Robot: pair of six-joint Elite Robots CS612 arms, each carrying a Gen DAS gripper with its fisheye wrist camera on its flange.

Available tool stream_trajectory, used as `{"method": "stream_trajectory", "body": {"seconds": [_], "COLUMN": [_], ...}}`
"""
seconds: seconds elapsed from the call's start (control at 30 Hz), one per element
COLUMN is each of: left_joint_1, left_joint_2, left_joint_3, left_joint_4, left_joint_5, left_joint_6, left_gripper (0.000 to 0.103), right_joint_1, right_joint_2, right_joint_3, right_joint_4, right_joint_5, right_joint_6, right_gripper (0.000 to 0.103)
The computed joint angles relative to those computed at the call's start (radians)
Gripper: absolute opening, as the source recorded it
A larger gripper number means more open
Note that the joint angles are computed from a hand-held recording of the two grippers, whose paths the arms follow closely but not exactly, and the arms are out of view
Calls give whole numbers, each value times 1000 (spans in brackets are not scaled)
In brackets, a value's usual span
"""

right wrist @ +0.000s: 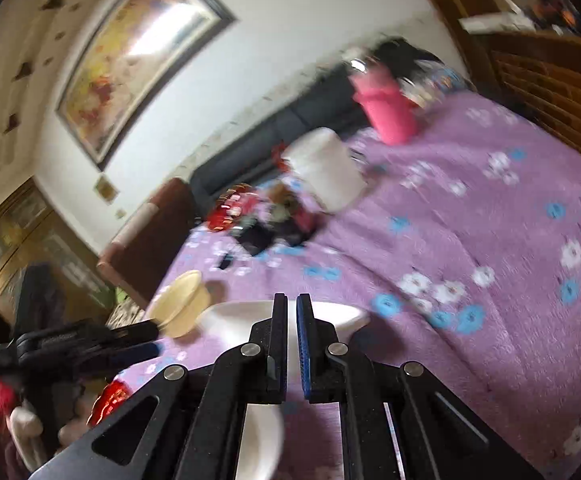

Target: Organize plates and bowls

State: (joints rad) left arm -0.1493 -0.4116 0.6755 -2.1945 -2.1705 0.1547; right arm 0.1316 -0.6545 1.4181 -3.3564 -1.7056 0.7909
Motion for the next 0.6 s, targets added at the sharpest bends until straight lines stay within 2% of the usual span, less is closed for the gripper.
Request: {"method": "stream_trajectory", "body": {"seconds": [0.07,0.17,0.2,0.27,0.33,0.43,0.53,0.57,0.6], "left_joint_1": [5,11,12,11,9,9,17,20,24], "left_joint_2": [12,27,26,21,14,8,0,-3,-8], "left_joint_3": [-18,-41,-40,-30,-17,-6,6,12,22], "left_joint_4": [16,46,47,47,44,41,43,37,27], "left_joint_5": [3,-2,-3,-3,4,2,-19,-24,-28], "left_joint_6": [-11,-19,-17,-6,11,11,6,8,10], "left_gripper": [61,61,61,61,61,61,61,62,63], "right_joint_1": [-10,-24,-29,-38,-44,-36,-22,-21,-19], "right_joint_2": [-6,-10,-3,-3,7,19,25,29,33], "right_joint_3": [20,42,31,30,9,-26,-57,-74,-96], "right_joint_4": [-3,-59,-58,-59,-34,3,51,75,116], "right_joint_5": [0,58,117,164,255,297,299,319,348], "right_joint_6": [43,71,44,32,6,-50,-120,-148,-187], "right_gripper": [7,7,7,10,14,19,39,49,50]}}
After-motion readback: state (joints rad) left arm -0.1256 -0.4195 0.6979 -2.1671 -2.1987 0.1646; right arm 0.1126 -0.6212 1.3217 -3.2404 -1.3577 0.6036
